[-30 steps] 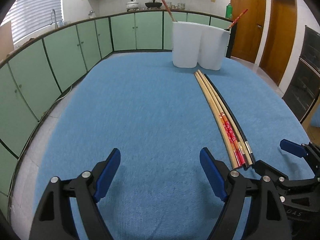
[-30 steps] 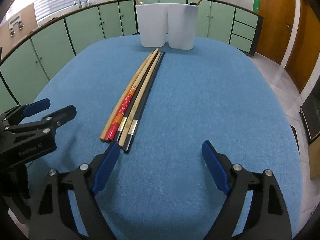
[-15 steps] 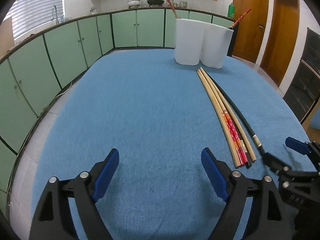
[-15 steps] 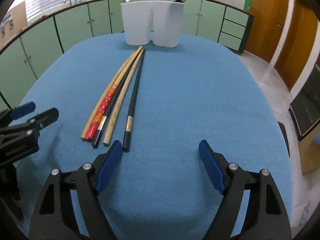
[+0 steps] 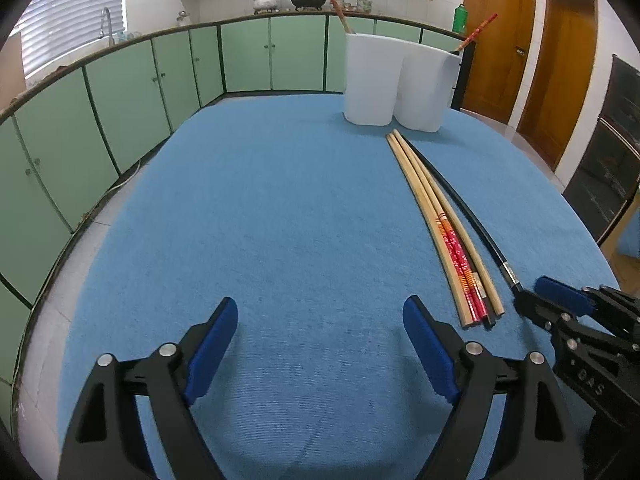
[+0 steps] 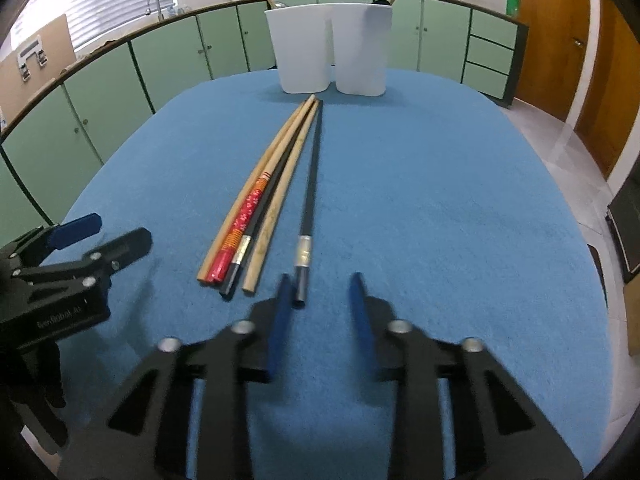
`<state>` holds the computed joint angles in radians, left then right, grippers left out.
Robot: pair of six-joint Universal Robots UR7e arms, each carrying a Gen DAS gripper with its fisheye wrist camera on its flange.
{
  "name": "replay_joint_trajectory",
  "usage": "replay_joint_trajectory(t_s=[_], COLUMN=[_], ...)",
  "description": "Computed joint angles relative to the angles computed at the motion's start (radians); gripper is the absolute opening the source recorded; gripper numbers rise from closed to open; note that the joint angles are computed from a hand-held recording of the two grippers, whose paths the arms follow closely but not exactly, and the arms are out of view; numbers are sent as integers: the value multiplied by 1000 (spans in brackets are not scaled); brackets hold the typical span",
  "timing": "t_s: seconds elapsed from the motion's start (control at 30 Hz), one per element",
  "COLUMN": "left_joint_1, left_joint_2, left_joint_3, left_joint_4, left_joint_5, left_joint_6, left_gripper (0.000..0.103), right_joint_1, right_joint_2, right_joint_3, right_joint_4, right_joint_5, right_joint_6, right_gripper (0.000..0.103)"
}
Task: Organize utensils
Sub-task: 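Grasp a black chopstick with the right tool while the left tool grasps a wooden chopstick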
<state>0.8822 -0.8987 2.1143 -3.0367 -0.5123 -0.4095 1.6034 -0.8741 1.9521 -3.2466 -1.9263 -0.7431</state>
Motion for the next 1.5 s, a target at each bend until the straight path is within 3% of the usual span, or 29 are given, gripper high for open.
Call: replay_joint_trajectory(t_s=[0.07,0.4,0.77,1.1,1.3,1.47,1.5], left_joint_1=[-1,-17,-8,-6,-7,-8,-8], left_joint_2=[4,35,64,52,67,75,77], left_joint_3=[-3,-26,-80,-65,-74,-72,-71], left_joint_4=[3,-27,83,77,41,-14,-20], left_joint_5=[-7,-73,-59,-56,-74,-118,-127], left_joint_6=[2,61,21,4,46,81,86], left_gripper=[83,83,85,83,53,9,7], right_joint_1=[0,-22,-37,-39,-42,-42,-42], right_joint_2=[-1,-26,-42,-46,-48,-47,-46], right_joint_3=[-1,2,6,10,4,4,5], right_joint_4=[12,16,33,37,53,52,49], right_joint_5=[11,18,44,49,54,54,53], right_joint_6=[-5,5,27,27,25,25,23], right_gripper=[6,6,6,7,8,7,7])
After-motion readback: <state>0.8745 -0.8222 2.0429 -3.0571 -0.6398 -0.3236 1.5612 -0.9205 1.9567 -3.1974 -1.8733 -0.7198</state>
